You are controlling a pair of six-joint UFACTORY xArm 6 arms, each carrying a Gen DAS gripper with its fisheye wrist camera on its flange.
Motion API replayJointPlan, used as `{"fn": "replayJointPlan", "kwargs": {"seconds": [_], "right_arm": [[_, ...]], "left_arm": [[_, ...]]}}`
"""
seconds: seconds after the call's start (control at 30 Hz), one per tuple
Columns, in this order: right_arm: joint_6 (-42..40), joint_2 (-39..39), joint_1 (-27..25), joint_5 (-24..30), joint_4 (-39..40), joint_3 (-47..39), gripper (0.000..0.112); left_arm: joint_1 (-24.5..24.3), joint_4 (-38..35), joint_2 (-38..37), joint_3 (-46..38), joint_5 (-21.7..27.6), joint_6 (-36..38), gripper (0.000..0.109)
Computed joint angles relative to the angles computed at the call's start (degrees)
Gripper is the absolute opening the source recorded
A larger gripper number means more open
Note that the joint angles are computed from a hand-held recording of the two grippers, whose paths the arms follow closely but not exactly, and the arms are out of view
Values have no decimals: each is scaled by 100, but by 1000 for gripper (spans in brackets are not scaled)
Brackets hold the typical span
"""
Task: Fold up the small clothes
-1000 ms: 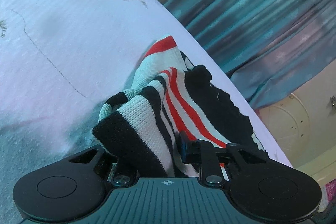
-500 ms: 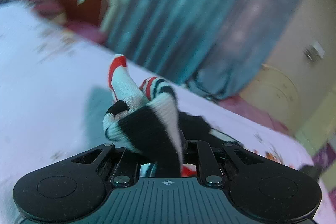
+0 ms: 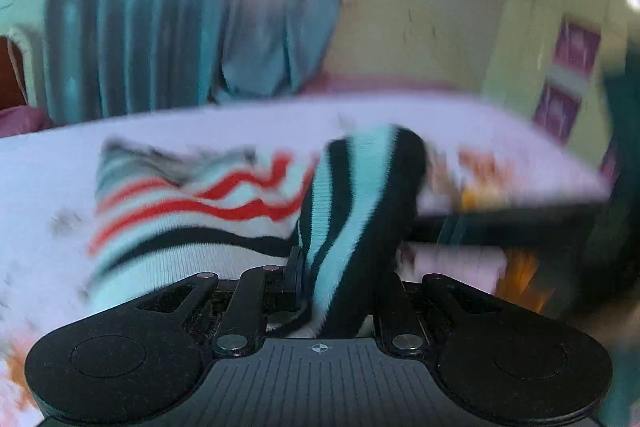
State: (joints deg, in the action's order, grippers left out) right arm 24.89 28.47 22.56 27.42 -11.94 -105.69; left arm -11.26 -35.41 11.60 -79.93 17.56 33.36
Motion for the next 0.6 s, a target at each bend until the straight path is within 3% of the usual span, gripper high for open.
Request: {"fn": "replayJointPlan", "kwargs": {"seconds": [0.1, 0.17, 0.2, 0.23, 0.4, 0.47, 0.6], "right_arm": [[-29, -345, -170, -95, 162, 465, 41], [-78, -509, -236, -239, 311, 691, 41], [-120, -562, -254, -345, 393, 776, 41], [-208, -594, -266, -405, 517, 804, 41], [-1284, -464, -256, -314, 2161, 454, 53], [-1760, -389, -230, -62, 2804, 266, 53], [-2181, -89, -180, 516, 3686, -160, 53]], "left_arm": [[-144, 870, -197, 449, -420, -383, 24], [-136, 753, -365, 512, -234, -253, 47], [-129, 463, -489, 539, -49, -67, 64], [-138, 236, -622, 580, 79, 49, 72], [-17, -347, -1423, 1083, 370, 179, 77], [187, -494, -1752, 1336, 276, 134, 77], [577, -71, -1959, 1488, -110, -584, 78]]}}
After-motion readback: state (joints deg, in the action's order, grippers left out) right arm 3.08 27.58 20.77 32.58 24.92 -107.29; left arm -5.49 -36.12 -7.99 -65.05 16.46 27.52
